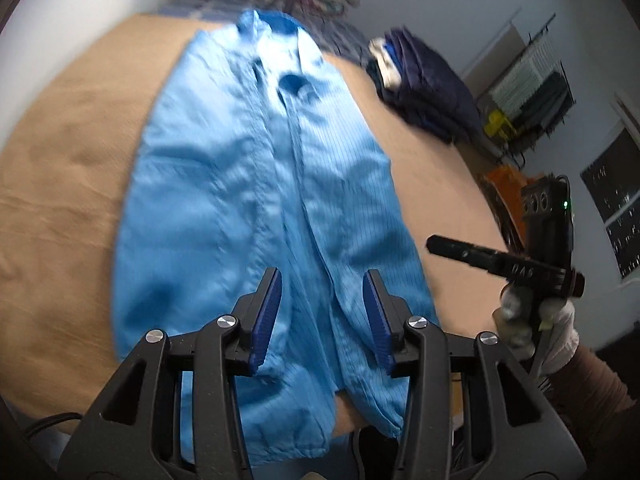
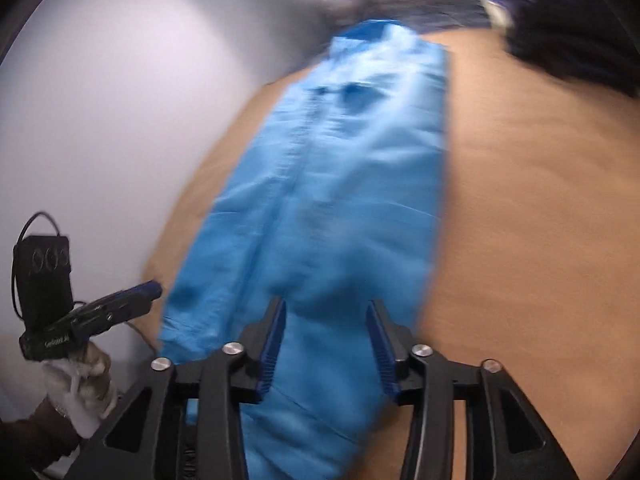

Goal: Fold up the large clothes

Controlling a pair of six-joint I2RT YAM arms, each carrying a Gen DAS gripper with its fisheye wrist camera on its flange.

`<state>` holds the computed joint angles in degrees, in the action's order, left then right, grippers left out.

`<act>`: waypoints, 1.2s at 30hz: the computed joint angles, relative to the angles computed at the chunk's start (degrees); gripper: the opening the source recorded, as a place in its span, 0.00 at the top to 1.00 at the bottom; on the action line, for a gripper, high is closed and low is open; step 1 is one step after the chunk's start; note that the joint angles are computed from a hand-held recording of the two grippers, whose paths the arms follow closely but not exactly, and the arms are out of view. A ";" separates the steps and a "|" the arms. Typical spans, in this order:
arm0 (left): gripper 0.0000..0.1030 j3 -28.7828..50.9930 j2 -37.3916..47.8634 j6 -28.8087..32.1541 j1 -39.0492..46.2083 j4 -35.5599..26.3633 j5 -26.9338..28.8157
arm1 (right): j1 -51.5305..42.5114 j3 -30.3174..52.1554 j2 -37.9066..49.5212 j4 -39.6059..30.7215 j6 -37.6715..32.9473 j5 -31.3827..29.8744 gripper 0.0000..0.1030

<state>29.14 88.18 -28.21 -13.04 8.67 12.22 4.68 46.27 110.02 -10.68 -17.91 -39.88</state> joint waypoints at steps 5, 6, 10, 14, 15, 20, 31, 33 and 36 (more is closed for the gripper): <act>0.60 3.80 8.00 -0.13 -4.85 0.90 -0.92 | -5.73 2.36 7.77 -5.98 -5.65 -2.90 0.52; 0.60 4.86 9.32 0.10 -6.14 0.74 -1.55 | -6.36 3.28 10.00 -7.68 -6.87 -4.62 0.52; 0.60 7.17 11.91 0.73 -8.74 0.82 -3.55 | -4.12 3.79 11.96 -10.29 -11.06 -4.59 0.99; 0.60 9.10 14.79 0.65 -11.28 1.38 -4.63 | -3.21 -1.09 3.27 -11.06 -11.81 -2.18 1.00; 0.60 9.94 16.00 1.25 -12.15 1.15 -5.21 | -2.20 -2.59 1.36 -9.23 -11.10 0.74 1.00; 0.65 13.97 21.94 3.95 -15.03 -1.68 -8.58 | 2.67 -6.23 0.34 -1.24 -7.77 7.89 0.80; 0.66 10.68 18.30 2.58 -13.42 2.54 -5.58 | 3.54 1.99 -3.16 13.02 3.03 3.59 0.80; 0.66 10.70 18.68 2.63 -13.07 2.95 -5.02 | 5.86 8.29 2.40 12.44 6.41 5.68 0.83; 0.66 10.76 19.33 2.83 -12.24 3.76 -4.12 | 7.12 15.99 8.95 10.42 7.78 7.09 0.84</act>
<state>39.90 107.51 -25.38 -25.27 12.42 8.09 11.80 62.25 118.97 -0.26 -10.13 -32.79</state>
